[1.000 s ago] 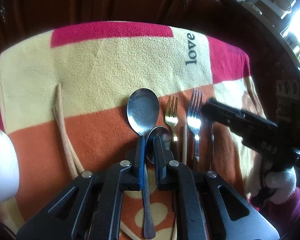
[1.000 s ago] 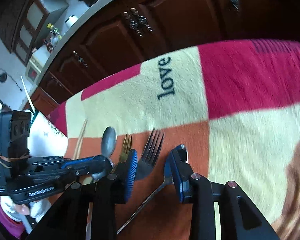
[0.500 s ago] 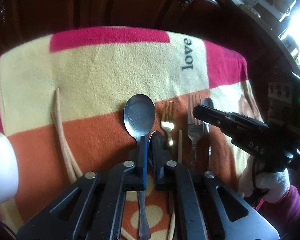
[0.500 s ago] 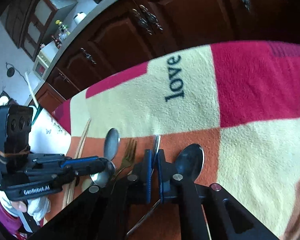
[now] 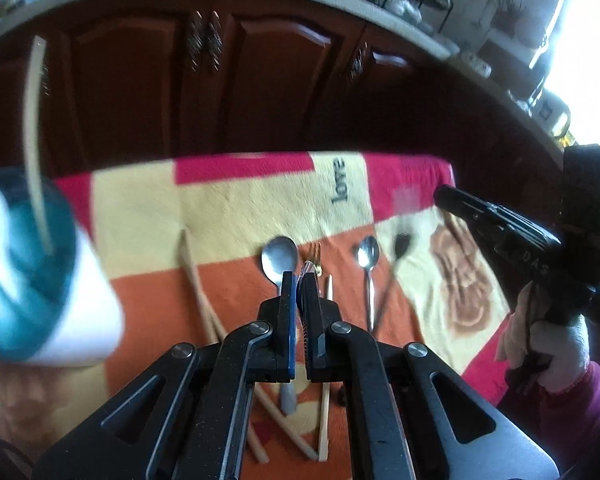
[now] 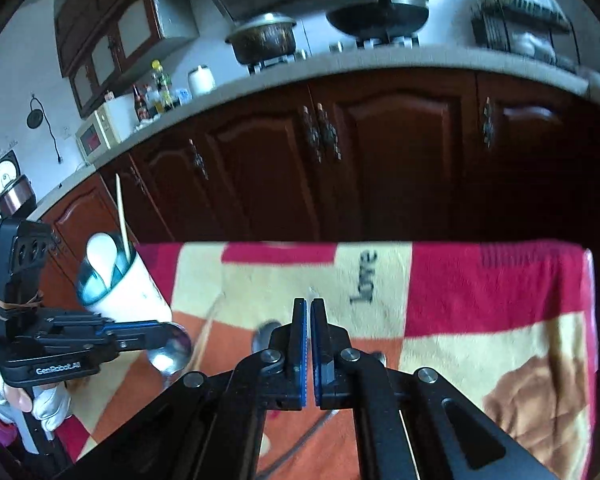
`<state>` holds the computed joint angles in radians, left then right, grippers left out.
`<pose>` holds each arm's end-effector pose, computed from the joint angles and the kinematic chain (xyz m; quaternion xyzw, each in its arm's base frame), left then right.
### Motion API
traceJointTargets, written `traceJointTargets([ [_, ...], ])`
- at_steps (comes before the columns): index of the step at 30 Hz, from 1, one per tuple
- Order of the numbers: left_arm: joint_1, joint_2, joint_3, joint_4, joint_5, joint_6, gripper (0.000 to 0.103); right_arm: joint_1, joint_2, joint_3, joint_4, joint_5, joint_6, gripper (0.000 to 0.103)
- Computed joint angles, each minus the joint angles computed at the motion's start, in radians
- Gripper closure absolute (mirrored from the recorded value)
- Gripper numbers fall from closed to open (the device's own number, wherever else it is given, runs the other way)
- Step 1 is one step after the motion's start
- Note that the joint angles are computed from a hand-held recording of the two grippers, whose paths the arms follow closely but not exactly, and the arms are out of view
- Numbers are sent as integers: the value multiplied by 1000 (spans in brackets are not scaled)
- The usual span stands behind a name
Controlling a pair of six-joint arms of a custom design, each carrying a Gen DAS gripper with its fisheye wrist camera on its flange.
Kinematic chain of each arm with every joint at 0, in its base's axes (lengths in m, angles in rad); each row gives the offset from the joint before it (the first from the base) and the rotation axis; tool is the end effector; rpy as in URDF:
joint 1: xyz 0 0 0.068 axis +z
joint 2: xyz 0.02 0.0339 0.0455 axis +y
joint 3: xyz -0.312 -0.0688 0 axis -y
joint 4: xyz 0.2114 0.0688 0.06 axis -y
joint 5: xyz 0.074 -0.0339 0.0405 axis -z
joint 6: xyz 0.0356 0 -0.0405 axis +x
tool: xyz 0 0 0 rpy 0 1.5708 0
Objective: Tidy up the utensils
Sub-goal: 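Carry fork in right tool into white cup while left tool lifts metal spoon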
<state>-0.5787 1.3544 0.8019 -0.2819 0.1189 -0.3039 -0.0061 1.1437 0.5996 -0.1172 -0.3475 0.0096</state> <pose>0.1968 -0.1336 0.2773 0.1487 0.9196 -0.2036 0.3012 0.1876 0.0110 0.2734 -0.0690 0.8854 0.1561 0.4323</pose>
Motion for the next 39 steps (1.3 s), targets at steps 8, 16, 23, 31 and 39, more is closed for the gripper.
traceJointTargets([
  [8, 326, -193, 131, -268, 126, 154, 102, 313, -19, 215, -90, 227, 137, 102],
  [16, 521, -259, 146, -344, 263, 239, 102, 191, 168, 161, -101, 55, 155, 94],
  [23, 521, -252, 109, -327, 272, 243, 102, -59, 388, -67, 175, -146, 209, 73],
  [31, 481, -228, 103, -293, 255, 219, 102, -107, 533, -54, 265, -228, 262, 73],
  [39, 485, -222, 99, -293, 249, 226, 101, -135, 570, -45, 305, -233, 272, 79],
])
